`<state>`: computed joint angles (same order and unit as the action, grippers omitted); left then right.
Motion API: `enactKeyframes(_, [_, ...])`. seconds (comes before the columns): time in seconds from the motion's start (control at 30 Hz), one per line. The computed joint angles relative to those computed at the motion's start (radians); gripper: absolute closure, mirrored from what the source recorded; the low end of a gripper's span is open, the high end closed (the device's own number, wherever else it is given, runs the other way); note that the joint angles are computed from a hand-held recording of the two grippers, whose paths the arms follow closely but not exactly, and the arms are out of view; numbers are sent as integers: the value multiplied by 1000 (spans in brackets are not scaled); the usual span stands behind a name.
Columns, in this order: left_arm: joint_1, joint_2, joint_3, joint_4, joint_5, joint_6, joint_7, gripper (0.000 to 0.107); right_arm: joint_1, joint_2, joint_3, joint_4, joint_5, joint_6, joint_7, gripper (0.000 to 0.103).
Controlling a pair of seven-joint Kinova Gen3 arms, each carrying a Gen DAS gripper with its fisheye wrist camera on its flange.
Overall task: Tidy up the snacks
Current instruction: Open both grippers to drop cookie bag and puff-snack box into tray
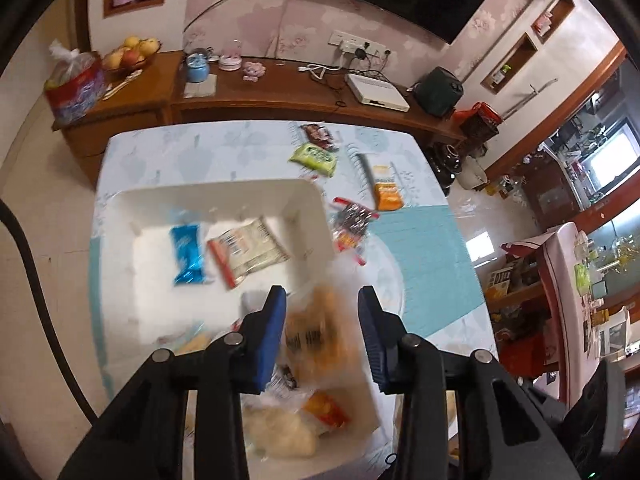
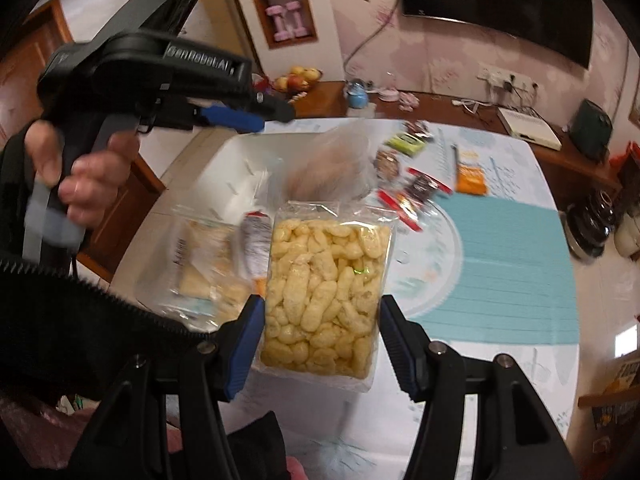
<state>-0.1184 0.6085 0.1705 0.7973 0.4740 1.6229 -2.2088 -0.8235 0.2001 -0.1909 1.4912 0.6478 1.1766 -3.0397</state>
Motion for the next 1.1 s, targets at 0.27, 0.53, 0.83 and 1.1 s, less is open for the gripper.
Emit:
enactKeyframes(0.27, [-94,8,-18,5,11,38,-28,71,-25,111,39,-137,13,-20,55,44])
enactKeyframes(0.53, [-164,-26,-28,45,31,19,-68,70,-37,160,88,-213,-48,-34,97,37])
enactKeyframes(0.83, [-187,-162,-52,219,63,-70,-133,55,-12,105,99,-153,-57,-64,86,36])
enactKeyframes(1.1, [-109,-318,-85,423,84,-193,-75,51,73,-65,50,44,-38,-133,18,37])
